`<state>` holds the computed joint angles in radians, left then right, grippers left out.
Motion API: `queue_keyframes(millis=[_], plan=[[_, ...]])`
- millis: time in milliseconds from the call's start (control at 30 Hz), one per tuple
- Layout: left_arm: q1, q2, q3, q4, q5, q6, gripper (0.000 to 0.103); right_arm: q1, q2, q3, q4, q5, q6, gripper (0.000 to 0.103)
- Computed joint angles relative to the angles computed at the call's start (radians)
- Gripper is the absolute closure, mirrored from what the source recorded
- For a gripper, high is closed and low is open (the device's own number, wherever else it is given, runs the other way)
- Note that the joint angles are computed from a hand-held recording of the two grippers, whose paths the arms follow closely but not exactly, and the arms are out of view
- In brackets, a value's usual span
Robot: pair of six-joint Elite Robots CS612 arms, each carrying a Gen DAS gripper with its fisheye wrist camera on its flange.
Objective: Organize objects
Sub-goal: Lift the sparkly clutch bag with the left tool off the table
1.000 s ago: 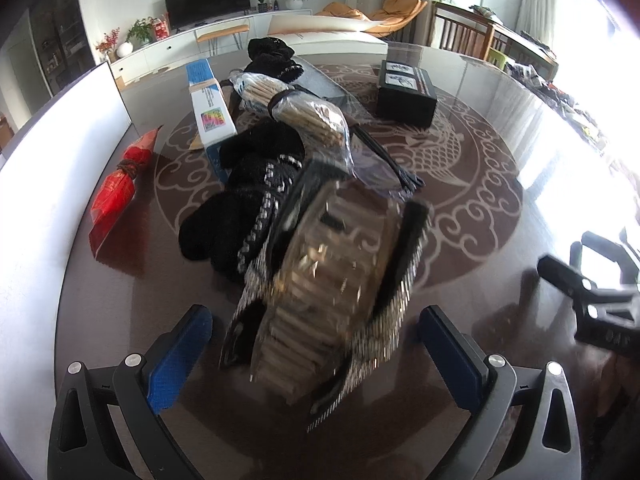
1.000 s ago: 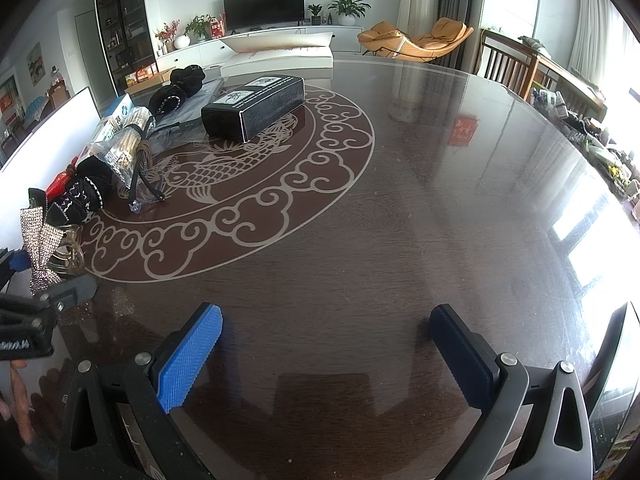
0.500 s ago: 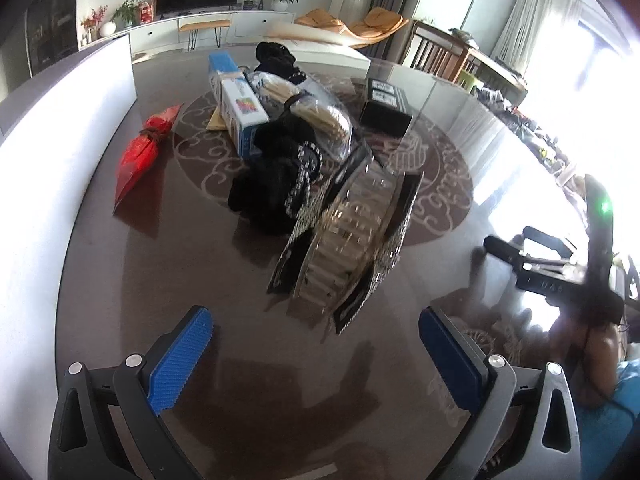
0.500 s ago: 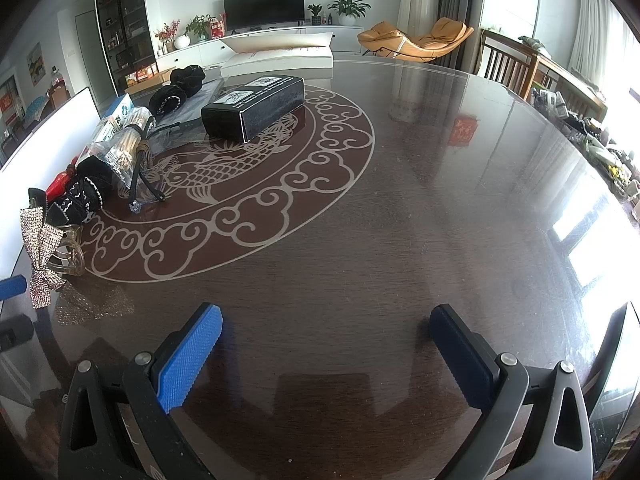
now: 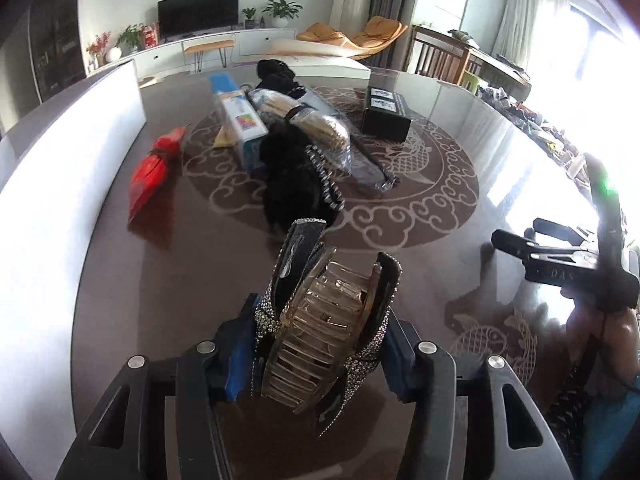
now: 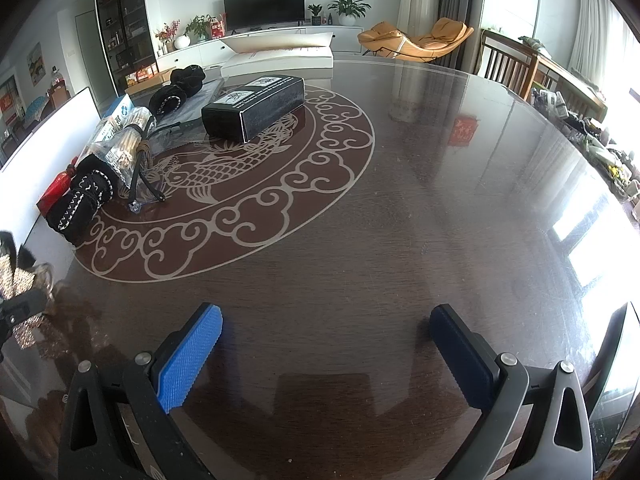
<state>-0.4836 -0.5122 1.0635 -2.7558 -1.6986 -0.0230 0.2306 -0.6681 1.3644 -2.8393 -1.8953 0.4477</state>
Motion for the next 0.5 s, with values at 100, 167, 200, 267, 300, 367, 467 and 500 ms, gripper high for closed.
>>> queue_keyframes(millis=[100, 167, 200, 267, 300, 367, 467, 500], plan=[[0.011, -0.013, 0.025, 0.001, 0.004, -0.042, 0.027, 0.000, 0.000, 0.000, 0.000, 0.000, 0.001, 0.000], [0.014, -0.001, 0.006, 0.020, 0.029, -0.058, 0.016, 0.000, 0.000, 0.000, -0.001, 0.000, 0.000, 0.000], [0.015, 0.005, -0.003, 0.030, 0.039, -0.067, 0.016, 0.000, 0.000, 0.000, -0.001, 0.000, 0.000, 0.000], [0.017, 0.020, -0.030, 0.039, 0.034, -0.071, 0.014, 0.000, 0.000, 0.000, -0.001, 0.001, -0.001, 0.000], [0.016, 0.025, -0.042, 0.053, 0.041, -0.067, 0.013, 0.000, 0.000, 0.000, -0.001, 0.000, 0.000, 0.000], [0.012, 0.035, -0.061, 0.066, 0.065, -0.050, 0.012, 0.000, 0.000, 0.000, -0.001, 0.000, -0.001, 0.000], [0.005, 0.046, -0.080, 0.079, 0.104, -0.033, 0.006, 0.000, 0.000, 0.000, -0.001, 0.001, -0.002, 0.000], [0.003, 0.047, -0.080, 0.076, 0.118, -0.030, 0.002, 0.000, 0.000, 0.000, -0.001, 0.001, -0.001, 0.000]])
